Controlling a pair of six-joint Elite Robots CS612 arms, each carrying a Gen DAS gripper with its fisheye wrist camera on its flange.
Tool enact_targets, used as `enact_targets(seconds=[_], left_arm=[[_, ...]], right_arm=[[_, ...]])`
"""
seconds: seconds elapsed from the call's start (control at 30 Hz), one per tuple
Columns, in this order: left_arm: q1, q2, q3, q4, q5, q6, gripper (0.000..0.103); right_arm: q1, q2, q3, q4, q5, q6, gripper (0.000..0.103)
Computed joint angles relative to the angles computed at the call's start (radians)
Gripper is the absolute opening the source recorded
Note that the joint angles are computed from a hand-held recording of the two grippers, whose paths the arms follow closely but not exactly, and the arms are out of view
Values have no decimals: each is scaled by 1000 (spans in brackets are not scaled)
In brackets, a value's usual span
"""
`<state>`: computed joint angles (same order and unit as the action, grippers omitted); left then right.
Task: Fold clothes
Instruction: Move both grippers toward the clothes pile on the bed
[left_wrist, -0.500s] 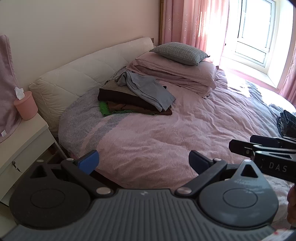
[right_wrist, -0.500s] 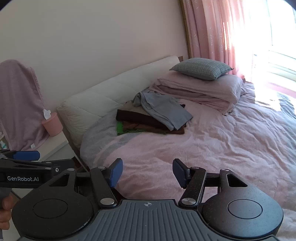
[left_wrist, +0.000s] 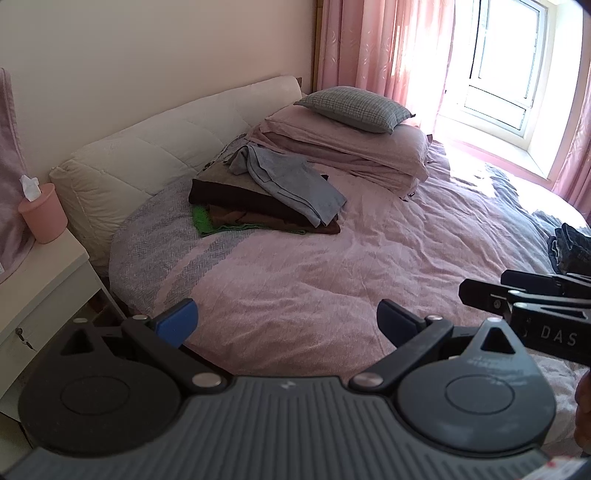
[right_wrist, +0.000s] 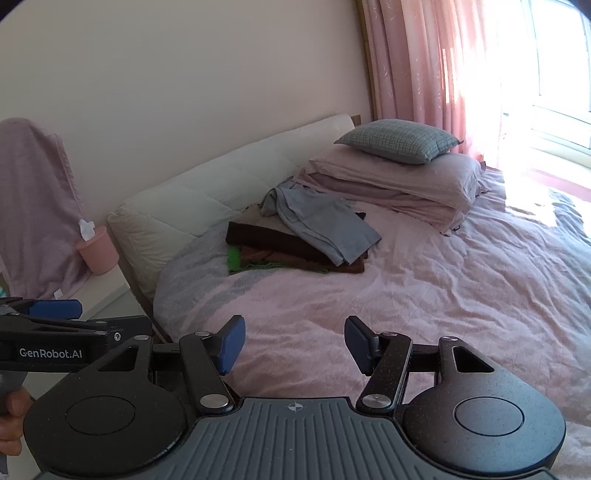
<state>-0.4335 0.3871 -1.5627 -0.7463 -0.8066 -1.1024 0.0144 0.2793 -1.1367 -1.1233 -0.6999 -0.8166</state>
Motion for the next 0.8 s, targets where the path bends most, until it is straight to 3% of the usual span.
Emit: enact_targets(seconds=[0.27,0.53,0.67,0.8], left_arm=[[15,2,21,-31,-16,18,102],[37,-6,86,-39,-38,1,102],[54,-17,145,-48,-47,-25,102],[75,-40,232,-75,-40,-52,102]], right_arm=[[4,-4,17,-22,-9,13,57],[13,-29,113,-53,-16,15,57],[22,-61,211,-73,-17,-23,57],[32,-131,388,-124,0,-81,57]])
